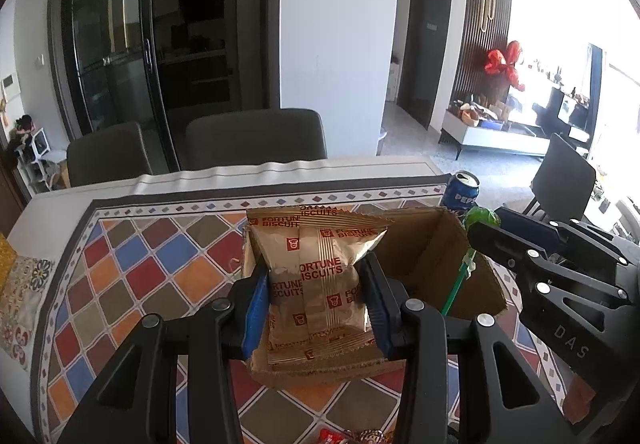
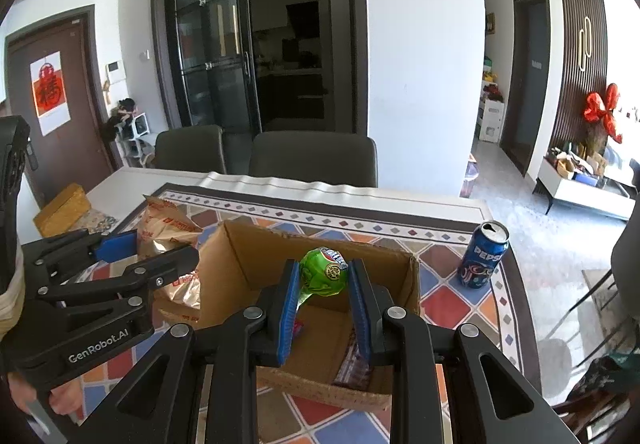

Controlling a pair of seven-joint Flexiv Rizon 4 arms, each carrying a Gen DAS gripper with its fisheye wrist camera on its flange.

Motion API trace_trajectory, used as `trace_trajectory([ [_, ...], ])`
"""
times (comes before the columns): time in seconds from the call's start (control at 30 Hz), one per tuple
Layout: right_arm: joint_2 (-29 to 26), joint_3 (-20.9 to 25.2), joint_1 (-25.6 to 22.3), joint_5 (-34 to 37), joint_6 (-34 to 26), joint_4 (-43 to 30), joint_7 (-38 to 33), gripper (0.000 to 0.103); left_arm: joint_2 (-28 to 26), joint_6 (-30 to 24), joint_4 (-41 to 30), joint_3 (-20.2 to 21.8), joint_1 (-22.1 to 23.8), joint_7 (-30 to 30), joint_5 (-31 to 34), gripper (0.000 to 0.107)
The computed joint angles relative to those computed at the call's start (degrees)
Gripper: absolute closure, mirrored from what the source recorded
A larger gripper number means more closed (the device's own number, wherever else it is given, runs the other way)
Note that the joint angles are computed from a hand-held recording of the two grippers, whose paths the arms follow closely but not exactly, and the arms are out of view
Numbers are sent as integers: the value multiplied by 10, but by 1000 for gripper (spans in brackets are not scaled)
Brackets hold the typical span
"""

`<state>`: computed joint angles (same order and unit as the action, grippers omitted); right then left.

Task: Organize snacks
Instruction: 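Open both grippers to drop the biscuit pack and lollipop into the box, then move both open tools back down toward the remaining snacks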

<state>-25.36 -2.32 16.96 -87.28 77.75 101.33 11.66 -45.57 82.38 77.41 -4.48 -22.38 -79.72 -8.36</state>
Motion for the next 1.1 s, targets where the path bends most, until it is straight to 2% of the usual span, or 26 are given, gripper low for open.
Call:
trace_trajectory([
  [0.17, -12, -2, 3, 39, -2, -8, -30, 77, -17, -30, -36, 16, -11, -12, 2, 63],
  [0.23, -15, -3, 5, 68, -2, -10, -50, 77, -18, -39, -45, 32, -20, -29, 7, 50],
  [0.3, -17, -5, 9, 105, -2, -8, -69, 71, -16, -34, -43, 39, -23, -39, 16, 44],
  [0.37, -14, -17, 18, 110, 3, -3, -64, 64, -10, -30, -37, 52, -30, -51, 28, 41],
  [0.5, 4, -31, 32, 73, -9, 10, -38, 64, 10, -21, -10, 62, -36, -67, 47, 39],
  [0.97, 59, 24, -6, -26, -13, 62, 37, 64, 94, 53, 119, 58, -39, -74, 69, 35],
  [1.1, 74, 39, -16, -49, -13, 79, 58, 64, 117, 84, 164, 43, -31, -69, 62, 33],
])
